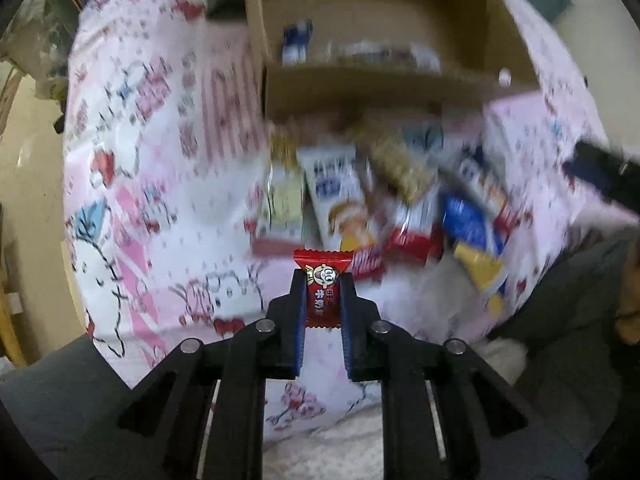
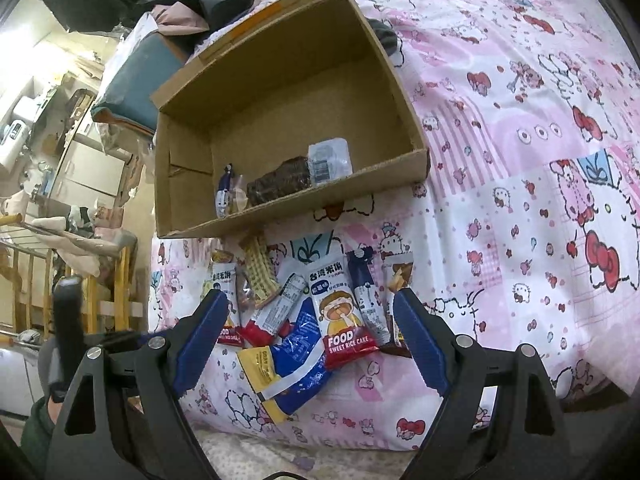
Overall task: Organize snacks
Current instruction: 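Grasp the red candy with the left gripper while the right grasps the rice cake bar, then lower both held snacks into the box and open both grippers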
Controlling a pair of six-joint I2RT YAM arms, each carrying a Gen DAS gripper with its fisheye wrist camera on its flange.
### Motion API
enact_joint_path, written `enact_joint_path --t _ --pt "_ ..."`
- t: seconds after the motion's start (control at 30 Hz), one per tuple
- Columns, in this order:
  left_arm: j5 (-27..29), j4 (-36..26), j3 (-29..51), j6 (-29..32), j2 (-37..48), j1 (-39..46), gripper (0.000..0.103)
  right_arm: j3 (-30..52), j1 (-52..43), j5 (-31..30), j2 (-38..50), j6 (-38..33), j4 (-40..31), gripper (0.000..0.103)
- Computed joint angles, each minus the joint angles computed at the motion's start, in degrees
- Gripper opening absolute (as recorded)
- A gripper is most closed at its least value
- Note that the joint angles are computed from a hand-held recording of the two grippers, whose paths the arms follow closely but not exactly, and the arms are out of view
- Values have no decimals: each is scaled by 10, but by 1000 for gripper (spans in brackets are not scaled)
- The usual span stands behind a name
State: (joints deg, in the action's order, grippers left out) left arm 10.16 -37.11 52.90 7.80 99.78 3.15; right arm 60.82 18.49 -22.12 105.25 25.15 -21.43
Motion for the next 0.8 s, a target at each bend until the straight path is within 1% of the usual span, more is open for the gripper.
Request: enact_joint_path --t 0.1,0.17,0.2,0.27,0.3,0.33,0.4,0.5,0.6,0.67,0.77,0.8 --pt "6 14 0 -29 -15 2 12 0 -4 -4 8 8 -3 87" --pt "12 15 13 -34 -8 16 12 5 -6 -1 17 12 -8 87" --pt "19 10 24 -17 1 43 12 9 -6 2 23 12 -12 87" --pt "15 13 27 -24 0 50 12 25 -3 -5 44 7 -23 87" --pt "10 12 32 -28 2 50 12 37 1 -6 57 4 -32 84" --pt "7 11 36 -32 6 49 12 47 5 -2 68 1 -40 78" --pt "9 4 53 -34 27 54 12 73 16 6 94 -9 -63 70" --pt "14 6 52 -42 35 46 12 119 36 23 141 -30 -99 62" --pt "24 6 56 -42 34 41 12 153 52 42 175 -49 -124 59" --pt "32 4 57 -42 32 40 12 181 61 56 202 -61 -151 55" --pt "45 0 59 -38 27 41 12 208 72 74 229 -70 -179 55" --pt "47 -2 60 -37 25 42 12 218 76 78 240 -76 -191 53"
